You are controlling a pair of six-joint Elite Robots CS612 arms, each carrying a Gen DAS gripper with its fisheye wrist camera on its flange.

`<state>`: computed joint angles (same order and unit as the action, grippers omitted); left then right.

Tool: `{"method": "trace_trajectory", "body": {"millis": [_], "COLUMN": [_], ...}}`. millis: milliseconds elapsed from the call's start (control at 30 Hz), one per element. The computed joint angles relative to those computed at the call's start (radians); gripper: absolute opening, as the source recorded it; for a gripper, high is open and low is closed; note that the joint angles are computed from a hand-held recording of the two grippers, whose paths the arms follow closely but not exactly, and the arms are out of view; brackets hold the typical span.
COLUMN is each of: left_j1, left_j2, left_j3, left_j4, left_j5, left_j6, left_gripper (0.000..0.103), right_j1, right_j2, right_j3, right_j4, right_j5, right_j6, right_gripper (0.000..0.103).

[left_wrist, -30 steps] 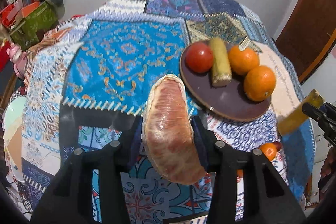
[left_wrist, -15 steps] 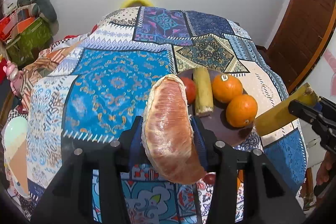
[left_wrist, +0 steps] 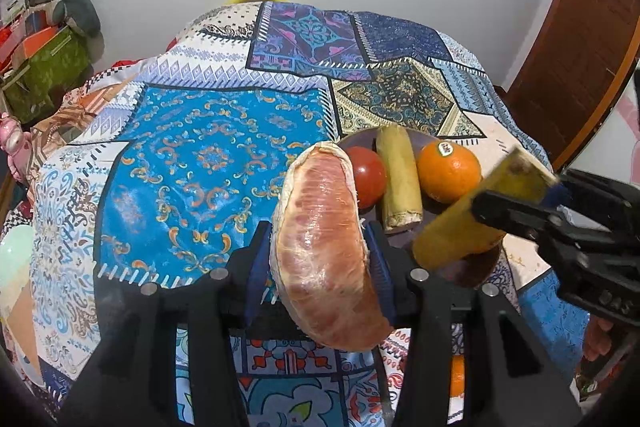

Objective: Organize fruits
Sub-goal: 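Lower the pomelo segment and banana onto the purple plate and open both tools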

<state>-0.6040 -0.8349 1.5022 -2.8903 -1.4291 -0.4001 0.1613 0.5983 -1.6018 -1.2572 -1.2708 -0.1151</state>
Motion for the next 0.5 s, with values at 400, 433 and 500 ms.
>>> {"method": "trace_trajectory", "body": {"millis": [400,433,500], "left_j1": [0.011,0.01,0.01], "left_j2": [0.039,0.042,0.047], "left_j3": [-0.047,-0.051,-0.059], "left_j4": [-0.035,-0.036,-0.038], "left_j5": [-0.037,-0.038,-0.04], "left_j6": [0.005,0.008,0.015], "left_gripper": [0.046,0.046,0.046], "right_j1": [0.003,0.005,0.004], "right_j2": [-0.034,-0.036,-0.039], "right_j3": [0.085,0.089,0.094], "right_j4": [0.022,0.019,0.015], "right_j5": [-0.015,-0.028,-0.043], "right_j6": [-0.003,-0.004,-0.002], "right_gripper": [0.035,0.035,0.036]}}
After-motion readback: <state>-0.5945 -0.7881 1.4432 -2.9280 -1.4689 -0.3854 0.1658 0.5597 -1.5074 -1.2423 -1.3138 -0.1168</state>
